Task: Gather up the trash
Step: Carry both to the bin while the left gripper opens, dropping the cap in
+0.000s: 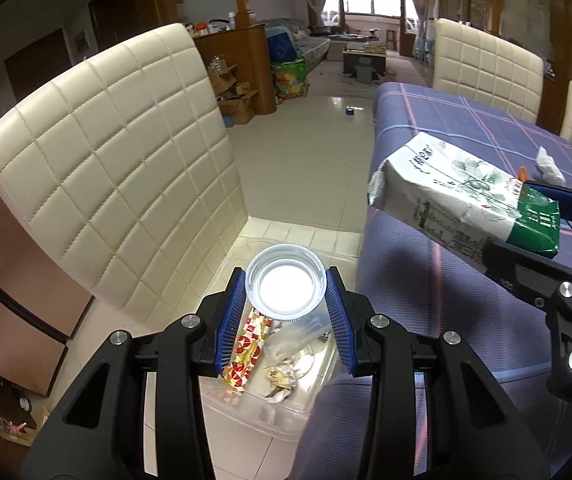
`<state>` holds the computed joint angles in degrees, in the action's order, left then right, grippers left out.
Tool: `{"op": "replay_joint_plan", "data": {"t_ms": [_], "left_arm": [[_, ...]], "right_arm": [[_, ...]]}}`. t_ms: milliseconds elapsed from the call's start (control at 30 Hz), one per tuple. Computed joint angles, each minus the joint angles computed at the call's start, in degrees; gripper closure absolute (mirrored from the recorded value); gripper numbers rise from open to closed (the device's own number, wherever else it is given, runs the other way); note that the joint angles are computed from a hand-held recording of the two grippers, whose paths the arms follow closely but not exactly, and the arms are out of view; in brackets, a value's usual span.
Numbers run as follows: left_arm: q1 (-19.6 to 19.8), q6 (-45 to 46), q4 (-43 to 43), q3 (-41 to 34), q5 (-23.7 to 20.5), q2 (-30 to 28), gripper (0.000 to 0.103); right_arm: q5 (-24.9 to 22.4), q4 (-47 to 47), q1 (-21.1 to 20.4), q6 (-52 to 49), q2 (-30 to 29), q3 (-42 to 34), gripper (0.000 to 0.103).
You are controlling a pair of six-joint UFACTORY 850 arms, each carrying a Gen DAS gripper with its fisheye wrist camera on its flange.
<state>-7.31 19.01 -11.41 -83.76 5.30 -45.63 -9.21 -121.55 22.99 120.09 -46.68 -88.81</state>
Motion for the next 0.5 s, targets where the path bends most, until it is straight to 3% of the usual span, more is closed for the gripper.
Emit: {"op": "replay_joint_plan", "data": {"t_ms": [233,300,367,500], "left_arm": [[1.0,15.8,-17.1,-2.7,-0.7,-2.0,0.057],[1.3,16.4,-18.1,-3.3,-1.0,-2.5,0.041],[1.2,21.7,-23.8,-3.0,0.6,-2.6,0.014],[1.1,22.0,-23.9,-2.5,2.5,-2.6,0.009]], "right_arm": [[1.5,9.7,-0.6,-8.7,-2.1,-2.8,0.051],[1.6,10.8,-0.6,-9.7,-2.4,-3.2,0.051],[1.6,12.0,-0.5,-11.2,-2.7,-3.5,0.051],[1.7,16.4,-0.2,-16.1,-3.5,-4.6,0.051]]}}
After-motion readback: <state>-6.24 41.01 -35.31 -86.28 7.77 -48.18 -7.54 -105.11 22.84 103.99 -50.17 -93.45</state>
